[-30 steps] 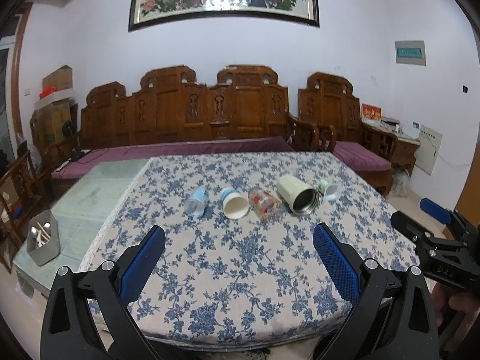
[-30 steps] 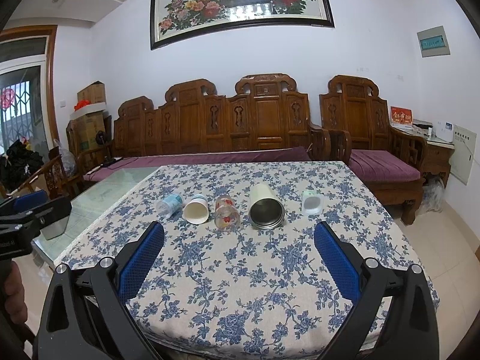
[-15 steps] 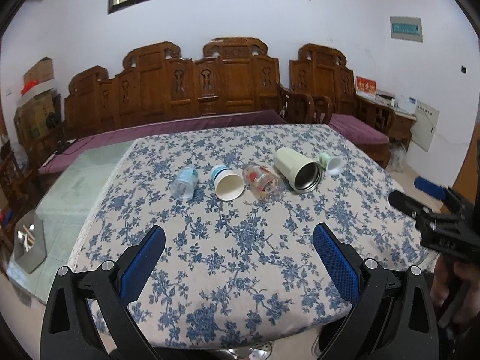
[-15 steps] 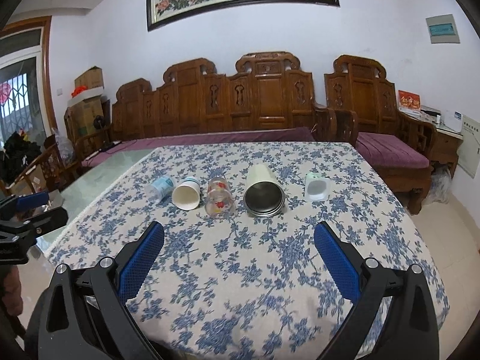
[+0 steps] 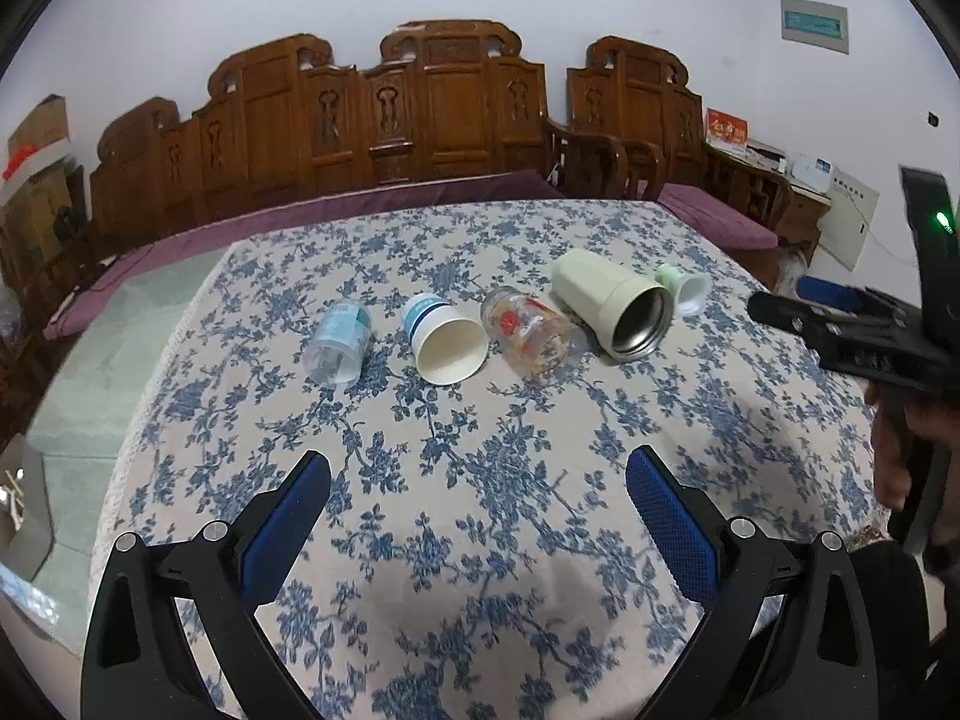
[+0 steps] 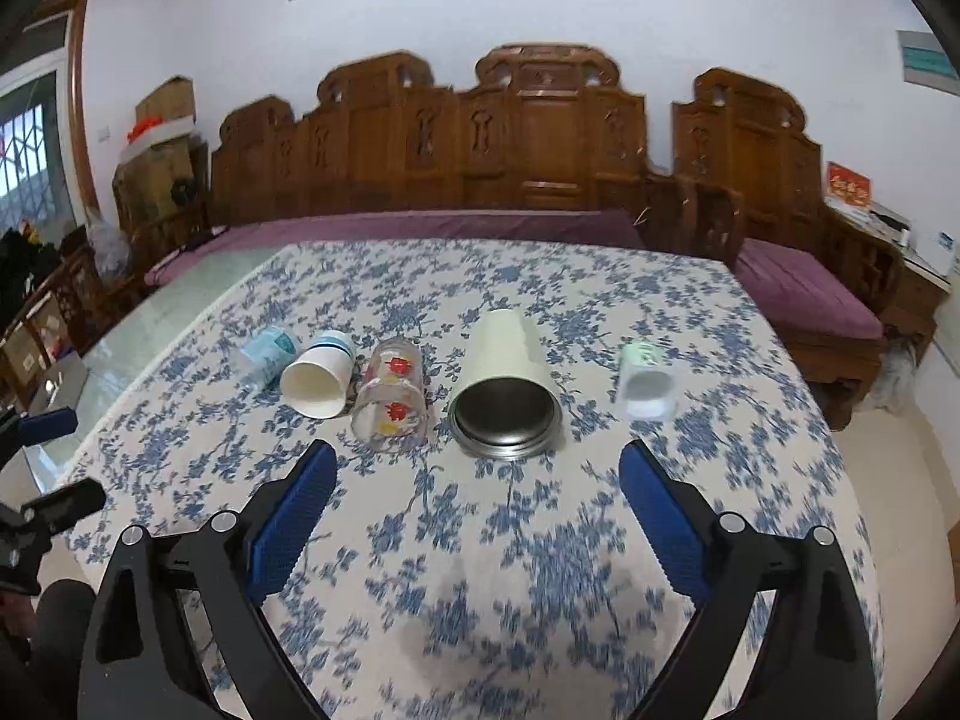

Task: Flip cup upside down
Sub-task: 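Reach the right tool to the pale green cup and grasp its body, then lift the pale green cup with the right tool and swing it toward the left tool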

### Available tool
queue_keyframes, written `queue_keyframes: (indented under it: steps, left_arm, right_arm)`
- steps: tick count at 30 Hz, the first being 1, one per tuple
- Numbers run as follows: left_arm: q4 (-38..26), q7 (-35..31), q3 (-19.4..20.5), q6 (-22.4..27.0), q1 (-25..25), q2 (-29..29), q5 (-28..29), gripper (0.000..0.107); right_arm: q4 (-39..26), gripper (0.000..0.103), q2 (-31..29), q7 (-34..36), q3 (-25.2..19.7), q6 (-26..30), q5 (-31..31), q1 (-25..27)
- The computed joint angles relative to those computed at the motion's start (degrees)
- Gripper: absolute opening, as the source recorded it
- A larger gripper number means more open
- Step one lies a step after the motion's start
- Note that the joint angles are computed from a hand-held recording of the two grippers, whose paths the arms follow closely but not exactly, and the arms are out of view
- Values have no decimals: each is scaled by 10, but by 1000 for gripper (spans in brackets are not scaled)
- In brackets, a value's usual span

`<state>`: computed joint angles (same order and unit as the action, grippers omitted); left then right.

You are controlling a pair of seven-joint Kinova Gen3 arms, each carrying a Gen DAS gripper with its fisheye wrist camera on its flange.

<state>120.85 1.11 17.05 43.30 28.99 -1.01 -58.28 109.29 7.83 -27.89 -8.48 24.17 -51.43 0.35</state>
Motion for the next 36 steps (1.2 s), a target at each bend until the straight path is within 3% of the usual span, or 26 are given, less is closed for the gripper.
queue_keyframes:
  steps: [6,9,14,18,21,27,30,33,36]
  left_arm:
    - [4,-31,-35,-64,-40,16,-21,95]
    - [1,-52,-53,-88,-55,27,-26,95]
    - [6,-76,-80,-145,-81,36,-25,95]
    - [9,-79,-96,-175,-90,47,-35,95]
    - [9,-84,-105,-186,-91,54,-29,95]
    - [10,-103,-117,-203,-88,60,-9,95]
    - [9,-115,-118,-201,-82,61,-1,95]
    - [8,-122,-118,-200,-77,58,8,95]
    - [10,-120,-114,-194,-74,51,17,95]
  right_arm:
    - [-128,94,94,-140,121,43,127,-141]
    - [-207,92,146,-210,141,89,195,-166]
    - [-339,88,229,-325,86,170,310,-141]
    - [-445,88,299,-361,135,254,323,-181]
    - [-525,88,348,-409,145,324,346,-191]
    - [-682,82,432,-497,57,464,458,-163]
    - [-754,79,468,-506,58,531,471,-170]
    - [-773,79,476,-509,57,551,479,-173]
    - [-725,78,452,-509,54,515,489,-172]
